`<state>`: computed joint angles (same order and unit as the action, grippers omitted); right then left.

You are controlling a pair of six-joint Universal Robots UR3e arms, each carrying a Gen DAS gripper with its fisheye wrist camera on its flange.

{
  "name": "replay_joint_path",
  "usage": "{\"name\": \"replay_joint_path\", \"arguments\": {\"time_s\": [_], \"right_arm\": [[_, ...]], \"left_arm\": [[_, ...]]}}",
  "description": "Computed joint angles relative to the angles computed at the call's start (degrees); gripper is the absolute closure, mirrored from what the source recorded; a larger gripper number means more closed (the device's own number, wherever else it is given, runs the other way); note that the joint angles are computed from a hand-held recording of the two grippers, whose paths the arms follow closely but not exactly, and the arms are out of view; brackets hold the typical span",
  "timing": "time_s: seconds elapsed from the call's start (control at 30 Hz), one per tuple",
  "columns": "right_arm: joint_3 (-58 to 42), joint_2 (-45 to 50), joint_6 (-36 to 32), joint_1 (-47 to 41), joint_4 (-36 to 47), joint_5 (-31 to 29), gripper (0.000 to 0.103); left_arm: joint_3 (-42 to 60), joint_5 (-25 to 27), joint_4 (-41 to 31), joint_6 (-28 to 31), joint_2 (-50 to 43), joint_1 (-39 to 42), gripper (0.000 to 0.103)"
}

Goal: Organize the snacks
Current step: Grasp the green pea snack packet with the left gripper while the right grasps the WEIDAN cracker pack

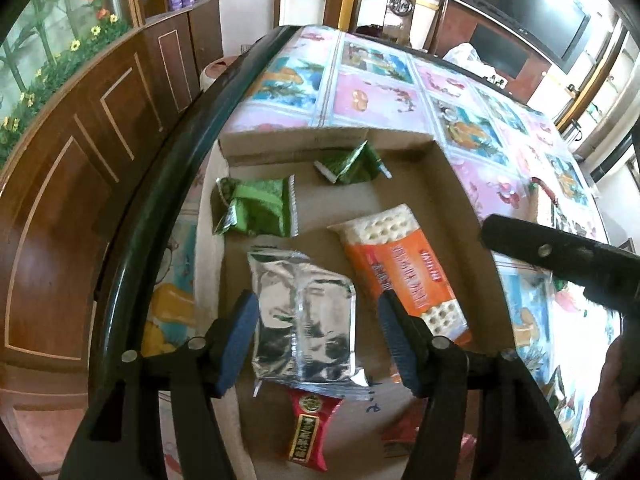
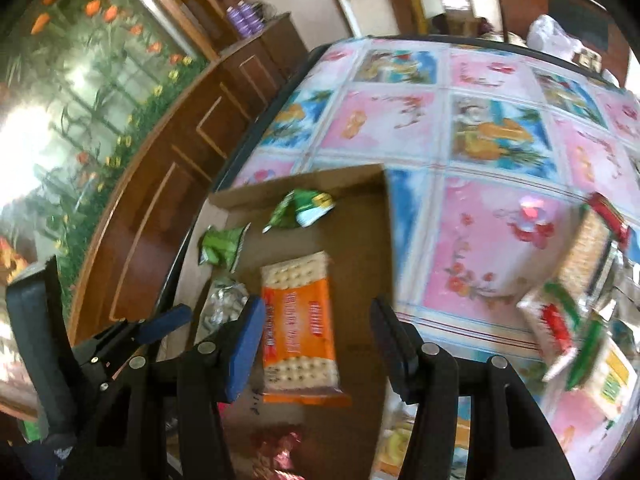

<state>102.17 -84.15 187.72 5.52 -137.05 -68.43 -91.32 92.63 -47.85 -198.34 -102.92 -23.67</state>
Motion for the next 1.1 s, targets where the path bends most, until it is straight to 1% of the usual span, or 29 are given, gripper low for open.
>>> {"name": "replay_joint_path", "arguments": {"time_s": [0.13, 0.33, 0.43, 0.53, 0.63, 0.73, 0.83, 0.93, 1.0, 1.07, 1.1], "right_arm": [[6.5, -6.7, -3.2, -8.1, 1.5, 1.4, 0.044], [16.2, -17.0, -10.5, -24.1, 7.1, 2.6, 0.044], [19.4, -20.4, -15.0, -31.5, 9.9, 3.1, 0.044], [20.8, -20.9, -18.3, -35.9, 10.9, 2.9, 0.044], [21.5, -20.1, -20.9, -38.6, 11.3, 2.5, 0.044], [22.0, -18.8, -23.2, -39.8, 11.0, 2.4, 0.044], [21.9, -17.8, -25.8, -40.2, 12.6, 2.5, 0.044], [23.0, -20.4, -30.2, -41.4, 16.4, 3.3, 0.042], [24.6, -23.6, -33.9, -41.6, 18.8, 3.0, 0.038], [26.5, -26.1, -35.7, -40.5, 18.6, 1.2, 0.035], [28.1, -27.8, -36.2, -39.2, 17.1, -0.7, 0.034]], "left_arm": [[2.4, 0.6, -0.9, 0.0, -0.7, -2.0, 0.041], [6.5, 1.6, -1.9, 0.8, -2.1, -6.0, 0.041], [9.0, 2.0, -2.7, 1.4, -3.3, -8.0, 0.041], [11.4, 1.6, -3.6, 2.3, -4.6, -9.6, 0.041], [14.3, 1.4, -4.8, 3.4, -6.2, -11.5, 0.041], [16.4, 0.8, -5.5, 5.1, -7.5, -13.5, 0.041], [17.9, -0.1, -5.9, 7.0, -8.5, -14.9, 0.041], [19.1, -1.3, -6.1, 8.7, -9.2, -15.7, 0.041], [19.4, -2.6, -6.2, 9.6, -9.6, -15.9, 0.04], [20.1, -3.9, -6.5, 10.3, -10.2, -16.1, 0.04], [20.7, -4.9, -7.0, 11.0, -10.7, -16.1, 0.039]]}}
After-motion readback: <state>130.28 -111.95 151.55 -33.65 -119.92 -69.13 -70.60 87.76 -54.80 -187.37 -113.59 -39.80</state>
